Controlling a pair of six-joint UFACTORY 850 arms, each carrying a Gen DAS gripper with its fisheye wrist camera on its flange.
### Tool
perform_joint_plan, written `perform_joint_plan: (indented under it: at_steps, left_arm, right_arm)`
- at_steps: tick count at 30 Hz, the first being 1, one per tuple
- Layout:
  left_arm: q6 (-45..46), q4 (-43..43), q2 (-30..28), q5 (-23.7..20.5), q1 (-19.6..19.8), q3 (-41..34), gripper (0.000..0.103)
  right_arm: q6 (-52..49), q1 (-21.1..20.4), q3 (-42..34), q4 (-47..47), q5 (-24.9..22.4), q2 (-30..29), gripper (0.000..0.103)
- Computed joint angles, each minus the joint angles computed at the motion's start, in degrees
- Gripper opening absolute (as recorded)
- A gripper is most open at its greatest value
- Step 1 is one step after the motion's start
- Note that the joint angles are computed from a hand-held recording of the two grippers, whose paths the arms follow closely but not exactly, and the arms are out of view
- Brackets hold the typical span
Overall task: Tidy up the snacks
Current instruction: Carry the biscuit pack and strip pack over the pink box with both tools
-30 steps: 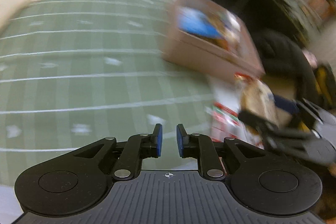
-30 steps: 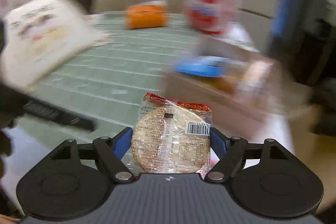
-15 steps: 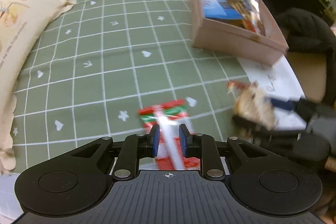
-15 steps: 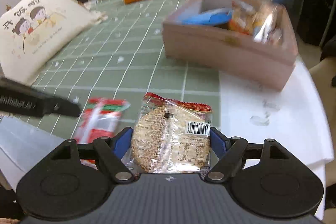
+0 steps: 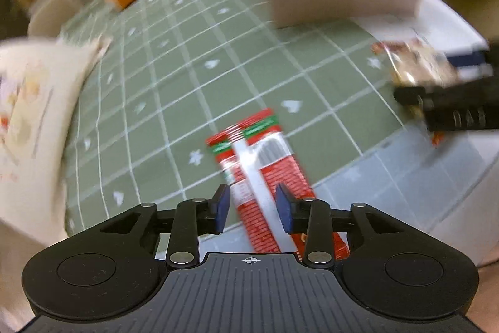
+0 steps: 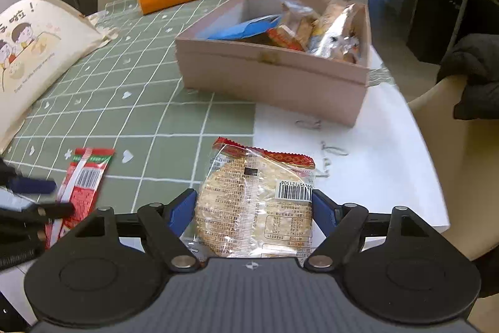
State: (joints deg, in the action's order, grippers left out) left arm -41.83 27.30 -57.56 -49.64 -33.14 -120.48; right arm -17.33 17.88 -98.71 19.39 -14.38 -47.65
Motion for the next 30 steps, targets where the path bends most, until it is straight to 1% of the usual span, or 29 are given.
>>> perform_joint_plan:
  at_steps: [3,4,6,7,8,9,10,11,13,14,15,17,19,22,27,28,29,30]
  left_arm:
    - [-1.98,-8.71,3.55,7.41,1.94,4.95,0.036]
    - [-1.59,-10.21,3.67,8.12,1.99,5.17,0.037]
    - [1.2,-11.45,1.79,5.77,1.65,2.6,0.037]
    - [1.55,-11.13,1.29,5.37,1.42,1.97,0.043]
    - [2.22,-10.74,0.82,4.9,1.17,1.13,0.052]
    - [4.21,-11.66,0.2,4.33,1.08,0.03,0.058]
    - [5.34,-12.42,0.05,4.28,0.92,-0.23,0.069]
    - [6.38,-13.53,0.07,4.83,0.95,-0.14,0.076]
    - [6.06,-15.21,0.94,6.87,1.26,1.32,0.075]
    - [4.19,-14.71,1.87,8.06,1.42,2.72,0.071]
    - [1.22,-12.98,2.68,8.52,1.52,3.89,0.07]
    - [-3.51,-9.92,1.96,6.8,2.03,2.97,0.069]
    - [-4.24,-11.32,0.91,4.94,2.78,1.42,0.069]
    - [-2.69,-14.45,-0.27,4.77,3.5,-0.04,0.072]
    - [-2.15,-13.71,-1.16,4.39,3.33,-1.52,0.069]
    - [-2.04,-13.56,-1.45,4.36,3.38,-1.97,0.068]
    - [-2.13,-13.26,-1.51,4.54,3.37,-2.05,0.065]
    - [-2.16,-13.05,-1.72,4.67,3.39,-2.31,0.064]
  right_arm:
    - [-1.9,0.36,0.05,1.45,-0.2,-0.17,0.079]
    - [-1.97,0.44,-0.07,1.37,-0.39,-0.31,0.079]
    - [-1.72,0.4,-0.03,0.63,-0.67,-0.32,0.079]
    - [-1.28,0.47,0.08,-0.06,-0.51,-0.27,0.079]
    - [-1.38,0.44,0.29,-0.24,-0.47,-0.09,0.079]
    - [-1.4,0.42,0.43,-0.36,-0.44,0.0,0.079]
    - [-1.24,0.4,0.62,-0.55,-0.38,0.11,0.079]
    - [-0.89,0.39,0.81,-0.87,-0.34,0.22,0.079]
    - [0.16,0.51,0.65,-2.05,-0.17,0.05,0.079]
    - [0.89,0.63,0.68,-2.93,0.03,0.03,0.079]
    - [0.92,0.66,0.73,-3.05,0.18,0.02,0.079]
    - [1.08,0.72,0.93,-3.26,0.55,0.05,0.079]
    - [2.63,0.92,1.13,-5.18,0.92,0.11,0.079]
    - [3.65,1.07,1.16,-6.9,1.05,0.1,0.08]
    - [2.97,1.07,0.89,-7.13,-0.11,0.15,0.081]
    - [2.51,1.02,0.91,-6.69,-0.27,0.16,0.082]
    - [2.54,1.02,1.03,-6.7,-0.26,0.23,0.082]
    - [2.49,1.02,1.15,-6.66,-0.25,0.32,0.082]
